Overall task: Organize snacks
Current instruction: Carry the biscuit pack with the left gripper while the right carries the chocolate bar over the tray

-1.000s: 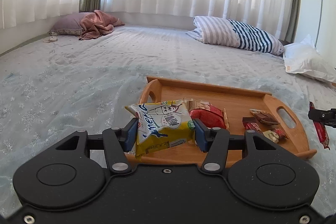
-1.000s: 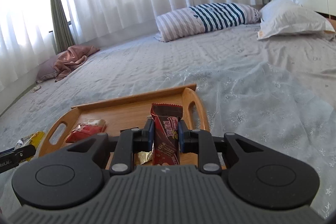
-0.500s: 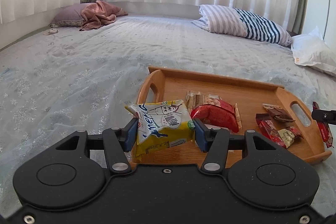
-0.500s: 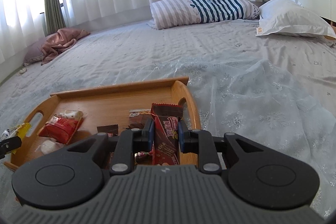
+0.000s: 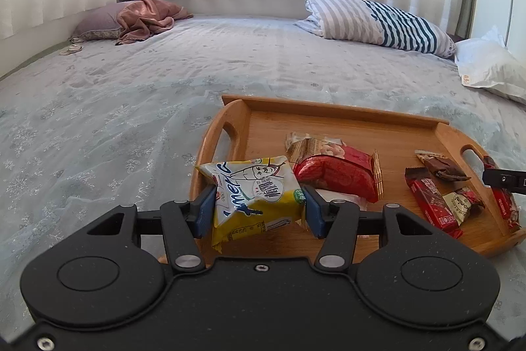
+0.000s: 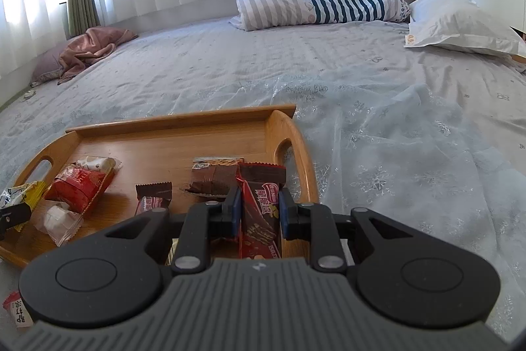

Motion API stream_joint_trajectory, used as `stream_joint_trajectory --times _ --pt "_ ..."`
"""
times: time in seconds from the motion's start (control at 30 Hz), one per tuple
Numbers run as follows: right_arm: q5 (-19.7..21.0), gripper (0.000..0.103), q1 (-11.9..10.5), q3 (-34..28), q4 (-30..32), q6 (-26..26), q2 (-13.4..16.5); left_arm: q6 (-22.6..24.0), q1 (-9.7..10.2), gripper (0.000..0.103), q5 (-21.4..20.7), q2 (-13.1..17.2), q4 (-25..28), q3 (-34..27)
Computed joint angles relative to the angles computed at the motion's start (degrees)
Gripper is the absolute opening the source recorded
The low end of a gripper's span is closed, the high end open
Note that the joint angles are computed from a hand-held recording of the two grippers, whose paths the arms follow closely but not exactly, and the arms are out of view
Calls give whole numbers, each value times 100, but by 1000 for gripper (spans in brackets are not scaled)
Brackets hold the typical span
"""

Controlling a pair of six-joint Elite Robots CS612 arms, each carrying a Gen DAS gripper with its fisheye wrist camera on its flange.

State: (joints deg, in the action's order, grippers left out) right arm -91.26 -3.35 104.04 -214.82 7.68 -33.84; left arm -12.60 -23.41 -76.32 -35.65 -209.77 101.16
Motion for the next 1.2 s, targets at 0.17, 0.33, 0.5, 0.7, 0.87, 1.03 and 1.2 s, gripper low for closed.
stream_joint_trajectory --times 0.17,0.33,0.5,0.7,0.87,1.03,1.2 --pt "58 28 -6 -36 92 -13 21 14 19 53 -141 21 23 -53" --pt "137 28 -14 -71 173 8 42 55 51 53 -311 25 65 -58" --pt "139 28 -14 -73 189 -9 61 44 76 53 -405 37 57 -60" --pt "163 28 -20 -96 217 -16 65 76 82 53 -549 64 115 -92" --pt "215 28 -50 -70 135 70 74 83 49 53 -461 75 150 -104" --pt "287 28 -66 -74 170 76 75 96 40 54 -425 73 167 -102" --pt "452 28 -79 -79 216 127 69 103 39 54 -415 73 161 -99"
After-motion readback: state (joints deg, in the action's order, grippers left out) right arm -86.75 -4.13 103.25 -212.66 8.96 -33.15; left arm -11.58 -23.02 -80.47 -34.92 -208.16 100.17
